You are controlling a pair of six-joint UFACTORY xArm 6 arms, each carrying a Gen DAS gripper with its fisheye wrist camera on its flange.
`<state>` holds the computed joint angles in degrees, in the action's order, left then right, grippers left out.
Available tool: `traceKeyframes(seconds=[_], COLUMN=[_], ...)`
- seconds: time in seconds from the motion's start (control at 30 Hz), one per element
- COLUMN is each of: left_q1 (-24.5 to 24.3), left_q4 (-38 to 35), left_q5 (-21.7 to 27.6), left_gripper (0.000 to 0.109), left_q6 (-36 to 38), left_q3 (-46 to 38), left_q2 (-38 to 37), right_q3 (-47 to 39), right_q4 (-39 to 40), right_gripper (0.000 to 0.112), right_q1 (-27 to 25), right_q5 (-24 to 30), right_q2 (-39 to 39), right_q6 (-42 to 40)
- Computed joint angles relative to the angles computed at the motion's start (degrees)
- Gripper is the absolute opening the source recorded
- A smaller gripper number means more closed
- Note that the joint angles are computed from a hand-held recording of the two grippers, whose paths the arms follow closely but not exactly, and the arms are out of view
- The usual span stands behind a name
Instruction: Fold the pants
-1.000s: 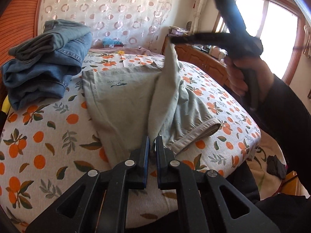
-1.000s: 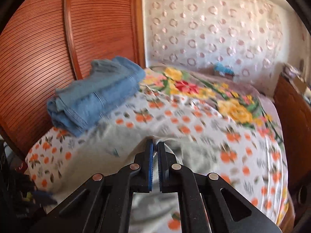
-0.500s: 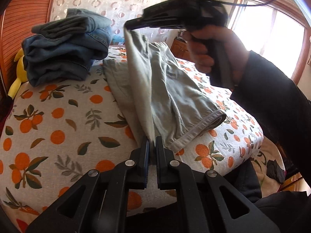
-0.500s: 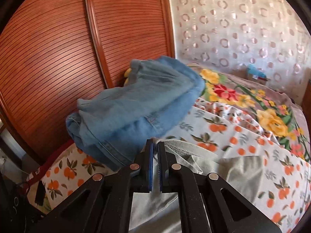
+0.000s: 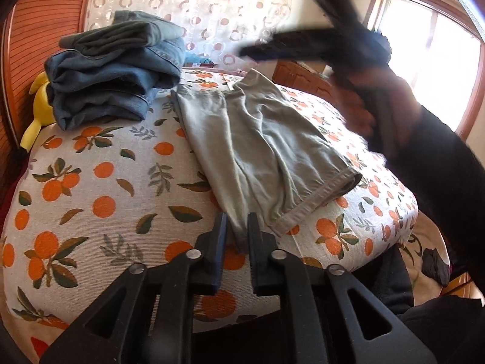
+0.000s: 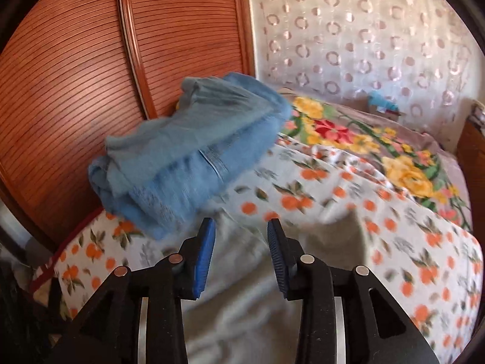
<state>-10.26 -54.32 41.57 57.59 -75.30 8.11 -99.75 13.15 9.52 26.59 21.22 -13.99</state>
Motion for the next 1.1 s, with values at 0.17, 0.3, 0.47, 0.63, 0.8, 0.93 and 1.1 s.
traceKeyframes(seconds=[0.17, 0.3, 0.47, 0.63, 0.8, 0.93, 1.1], left_q1=[0.0, -0.5, -2.3, -4.6, -6.3, -7.5, -7.9], left_q4=[0.6, 0.7, 4.8, 12.7, 20.3, 28.4, 35.6], left_q5=[-2.2, -2.9, -3.6, -2.6, 1.7, 7.7, 14.7], left_gripper=[0.04, 0.05, 0.05, 0.05, 0.045, 0.041, 0.031], left_q6=[-0.9, -0.6, -3.2, -7.5, -14.0, -20.5, -27.0], left_q3=[-0.9, -3.3, -9.6, -20.5, -34.8, -49.8, -65.7], left_q2=[0.0, 1.1, 5.0, 12.3, 21.8, 31.9, 42.3], right_q3=[19.6, 29.5, 35.7, 36.6, 38.6, 39.7, 40.6], right_q4=[-5.5, -6.9, -12.5, -18.5, -19.6, -20.1, -17.6], right_gripper=[0.037, 0.037, 0.037, 0.037, 0.037, 0.037, 0.037], right_q1=[-0.7, -1.1, -1.1, -0.8, -0.7, -0.7, -0.9], right_q5=[-6.9, -9.5, -11.2, -10.7, -11.8, -13.5, -15.1], right_q2=[-11.7, -17.1, -20.3, -21.1, -22.0, -22.2, -22.4], right_q6=[5.5, 8.2, 15.0, 23.0, 25.4, 26.5, 24.9])
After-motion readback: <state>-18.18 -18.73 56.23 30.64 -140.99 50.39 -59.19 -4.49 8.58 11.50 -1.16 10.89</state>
